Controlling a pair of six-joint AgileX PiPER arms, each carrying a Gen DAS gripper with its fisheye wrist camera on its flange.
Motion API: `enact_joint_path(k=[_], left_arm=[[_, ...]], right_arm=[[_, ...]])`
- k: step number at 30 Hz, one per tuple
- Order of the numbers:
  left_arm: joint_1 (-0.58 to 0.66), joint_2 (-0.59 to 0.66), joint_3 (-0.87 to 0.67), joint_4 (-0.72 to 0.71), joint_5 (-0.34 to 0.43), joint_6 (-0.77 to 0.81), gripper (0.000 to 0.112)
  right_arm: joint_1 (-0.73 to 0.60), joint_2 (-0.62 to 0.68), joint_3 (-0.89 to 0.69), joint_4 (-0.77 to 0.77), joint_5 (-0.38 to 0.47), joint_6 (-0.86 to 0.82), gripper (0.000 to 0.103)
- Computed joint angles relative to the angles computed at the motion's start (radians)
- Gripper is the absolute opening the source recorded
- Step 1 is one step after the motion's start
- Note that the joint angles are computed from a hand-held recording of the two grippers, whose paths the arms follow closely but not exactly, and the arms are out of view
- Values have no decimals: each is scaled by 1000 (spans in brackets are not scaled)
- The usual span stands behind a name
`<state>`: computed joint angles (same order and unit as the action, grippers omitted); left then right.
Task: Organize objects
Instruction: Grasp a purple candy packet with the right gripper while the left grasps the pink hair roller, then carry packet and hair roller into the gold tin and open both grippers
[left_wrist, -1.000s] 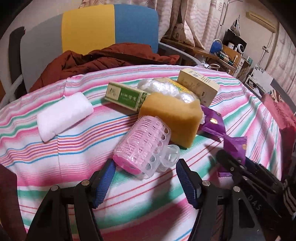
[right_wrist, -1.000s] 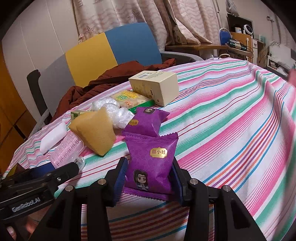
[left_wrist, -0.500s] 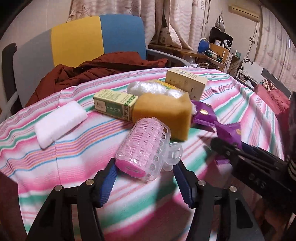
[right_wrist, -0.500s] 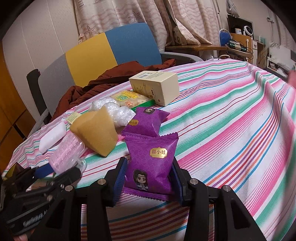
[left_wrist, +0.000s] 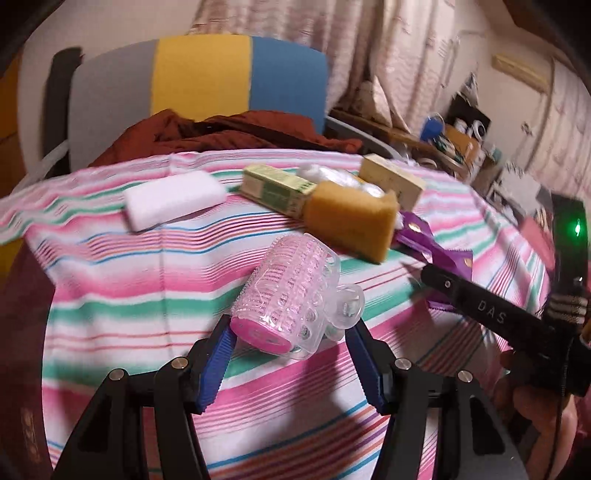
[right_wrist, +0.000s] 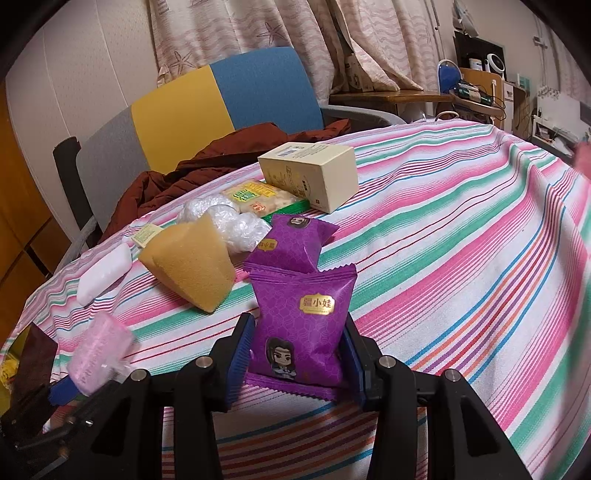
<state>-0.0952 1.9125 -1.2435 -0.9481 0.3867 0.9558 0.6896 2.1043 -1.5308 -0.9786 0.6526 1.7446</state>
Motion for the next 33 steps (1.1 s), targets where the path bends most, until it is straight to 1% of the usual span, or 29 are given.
enact_joint_path(k=[2,6,9,13,16,20,22,25,27,30,32,33], left_arm=[[18,-9,22,-43,9,31,62],[42,-32,65,-123,14,99,62],[56,-44,92,-170,22,146,62],[60,-73,145,-233,15,233,62],[66,-97,189,-296,14,319,62],[90,-119,231,-364,40,415,62],[91,-135,250,-370,35,442,62],[103,-181,296,-381,32,478,62],[141,-221,340,-436,74,536,62],[210,-281,398,-468,155,579,62],[248,-327,437,-484,184,611,62],[275,-353,456,-479,211,615,62]], right_arm=[[3,-2,3,-12,0,9,46],[10,-24,47,-99,-45,83,46],[33,-23,36,-133,-22,77,46],[80,-8,-3,-142,33,20,46],[111,-9,-6,-148,53,4,46],[142,-27,22,-144,41,32,46],[156,-28,33,-126,26,49,46],[168,-5,7,-64,17,7,46],[180,-1,-3,-61,21,15,46],[197,2,-21,-56,25,19,46],[210,9,-43,-44,25,8,46],[216,13,-53,-36,25,1,46]])
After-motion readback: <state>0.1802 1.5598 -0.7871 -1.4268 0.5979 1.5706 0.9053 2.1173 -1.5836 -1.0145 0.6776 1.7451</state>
